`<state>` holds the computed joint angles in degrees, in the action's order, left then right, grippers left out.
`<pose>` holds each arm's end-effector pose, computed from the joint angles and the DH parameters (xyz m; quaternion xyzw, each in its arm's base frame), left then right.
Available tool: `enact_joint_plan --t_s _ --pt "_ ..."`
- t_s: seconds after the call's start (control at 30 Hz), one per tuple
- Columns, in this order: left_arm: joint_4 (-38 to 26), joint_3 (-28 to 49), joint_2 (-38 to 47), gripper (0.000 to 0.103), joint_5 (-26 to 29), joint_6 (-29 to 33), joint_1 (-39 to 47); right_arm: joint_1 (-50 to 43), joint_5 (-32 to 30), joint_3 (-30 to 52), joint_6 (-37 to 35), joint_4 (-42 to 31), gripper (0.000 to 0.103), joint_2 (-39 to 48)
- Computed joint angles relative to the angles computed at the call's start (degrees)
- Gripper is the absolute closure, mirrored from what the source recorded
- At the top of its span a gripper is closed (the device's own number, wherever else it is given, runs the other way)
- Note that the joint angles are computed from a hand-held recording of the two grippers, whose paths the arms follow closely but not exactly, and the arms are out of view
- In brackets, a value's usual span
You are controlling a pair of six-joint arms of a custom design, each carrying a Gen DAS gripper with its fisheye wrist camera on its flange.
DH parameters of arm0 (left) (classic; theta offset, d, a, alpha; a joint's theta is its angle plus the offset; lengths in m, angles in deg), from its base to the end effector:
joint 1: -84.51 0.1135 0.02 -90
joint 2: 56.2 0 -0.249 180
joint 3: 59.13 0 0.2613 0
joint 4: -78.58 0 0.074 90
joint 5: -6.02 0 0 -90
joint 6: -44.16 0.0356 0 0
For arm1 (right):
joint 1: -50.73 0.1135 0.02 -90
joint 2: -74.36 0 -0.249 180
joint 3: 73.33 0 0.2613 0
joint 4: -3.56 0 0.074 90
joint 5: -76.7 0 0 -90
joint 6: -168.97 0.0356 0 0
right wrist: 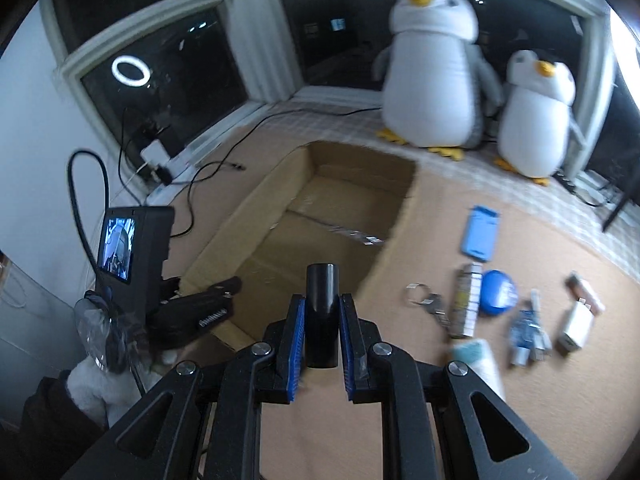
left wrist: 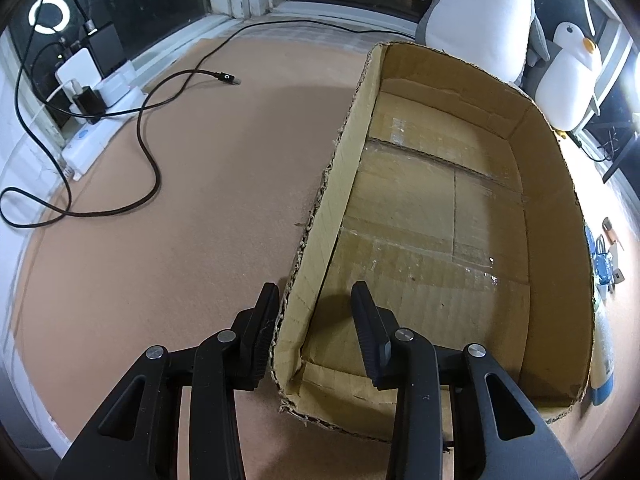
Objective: Organize rigid objects
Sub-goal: 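Carry the black cylinder into the cardboard box and open the right gripper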
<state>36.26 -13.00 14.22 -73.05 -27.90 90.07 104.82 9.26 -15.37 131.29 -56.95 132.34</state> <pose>0.2176 0.0144 0.1406 0.1243 0.9670 -0.0502 0.2165 0.1295 0.1555 0.2315 0.0351 0.9491 0.0864 0.3009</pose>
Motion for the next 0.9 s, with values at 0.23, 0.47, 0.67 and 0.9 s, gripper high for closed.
enact_joint_plan --t_s 0.23,0.47,0.67,0.9 --pt "-0.09 0.36 0.49 0.067 1.10 1.48 0.33 -2.00 -2.99 1.40 -2.39 9.49 0.088 11.22" --pt "0.48 0.07 0.34 0.067 1.68 1.34 -0.13 -4.70 -5.28 -0.72 -2.66 11.75 0.088 11.20" --pt "-0.13 0.86 1.12 0.067 2.13 1.05 0.22 -5.62 -6.84 -1.62 -4.17 12.83 0.073 10.97" --pt "0.46 0.22 0.32 0.067 1.64 2.02 -0.18 -2.71 -2.13 -2.38 -3.39 10.86 0.041 6.51"
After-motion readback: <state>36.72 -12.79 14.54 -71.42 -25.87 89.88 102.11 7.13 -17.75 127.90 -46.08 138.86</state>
